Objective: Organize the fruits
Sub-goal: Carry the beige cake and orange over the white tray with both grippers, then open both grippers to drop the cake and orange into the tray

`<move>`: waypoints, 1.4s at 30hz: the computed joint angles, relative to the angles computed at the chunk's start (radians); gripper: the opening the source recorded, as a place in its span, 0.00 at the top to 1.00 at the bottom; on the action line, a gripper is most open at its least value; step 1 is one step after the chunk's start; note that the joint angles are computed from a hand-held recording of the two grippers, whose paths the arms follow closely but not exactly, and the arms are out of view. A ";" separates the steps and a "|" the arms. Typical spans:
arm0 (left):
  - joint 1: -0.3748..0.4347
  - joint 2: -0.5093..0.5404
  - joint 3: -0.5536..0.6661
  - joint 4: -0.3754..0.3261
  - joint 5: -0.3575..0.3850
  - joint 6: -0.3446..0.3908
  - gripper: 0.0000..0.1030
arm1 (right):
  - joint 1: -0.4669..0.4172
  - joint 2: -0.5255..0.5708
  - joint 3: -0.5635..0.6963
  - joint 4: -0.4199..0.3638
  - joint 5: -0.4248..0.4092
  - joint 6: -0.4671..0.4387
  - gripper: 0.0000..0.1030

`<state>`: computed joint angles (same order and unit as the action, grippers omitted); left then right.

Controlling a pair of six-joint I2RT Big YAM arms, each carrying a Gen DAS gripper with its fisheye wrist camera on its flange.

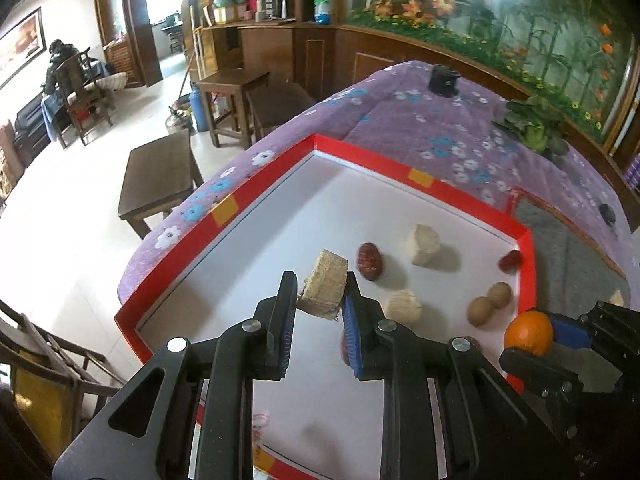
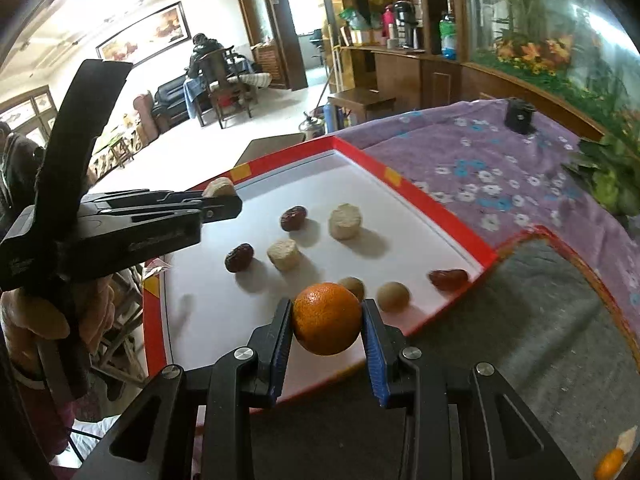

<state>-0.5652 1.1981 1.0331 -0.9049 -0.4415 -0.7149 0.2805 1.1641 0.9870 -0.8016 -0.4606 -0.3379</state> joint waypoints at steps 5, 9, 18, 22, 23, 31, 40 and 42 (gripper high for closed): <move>0.021 0.001 -0.012 -0.001 -0.002 -0.007 0.79 | 0.032 0.027 0.015 0.023 0.008 0.018 0.69; 0.036 0.000 -0.021 0.001 -0.002 -0.007 0.79 | 0.053 0.063 0.036 0.053 0.018 0.042 0.68; 0.054 0.023 -0.022 0.010 0.025 0.000 0.79 | 0.086 0.125 0.064 0.069 0.063 0.044 0.68; 0.057 0.026 -0.022 0.013 0.029 0.003 0.79 | 0.090 0.134 0.070 0.081 0.088 0.048 0.68; 0.057 0.027 -0.022 0.014 0.030 0.002 0.79 | 0.091 0.135 0.072 0.087 0.097 0.049 0.68; 0.058 0.043 -0.015 0.001 0.031 -0.009 0.79 | 0.090 0.168 0.088 0.082 0.099 0.047 0.68; 0.060 0.046 -0.015 -0.011 0.038 -0.037 0.52 | 0.057 0.155 0.074 0.074 0.026 0.066 0.54; 0.048 0.038 -0.016 -0.008 0.017 -0.041 0.49 | 0.051 0.143 0.068 0.071 0.024 0.070 0.54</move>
<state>-0.5169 1.2363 1.0174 -0.9133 -0.4244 -0.7558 0.3314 1.3074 1.0553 -0.7305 -0.4366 -0.2674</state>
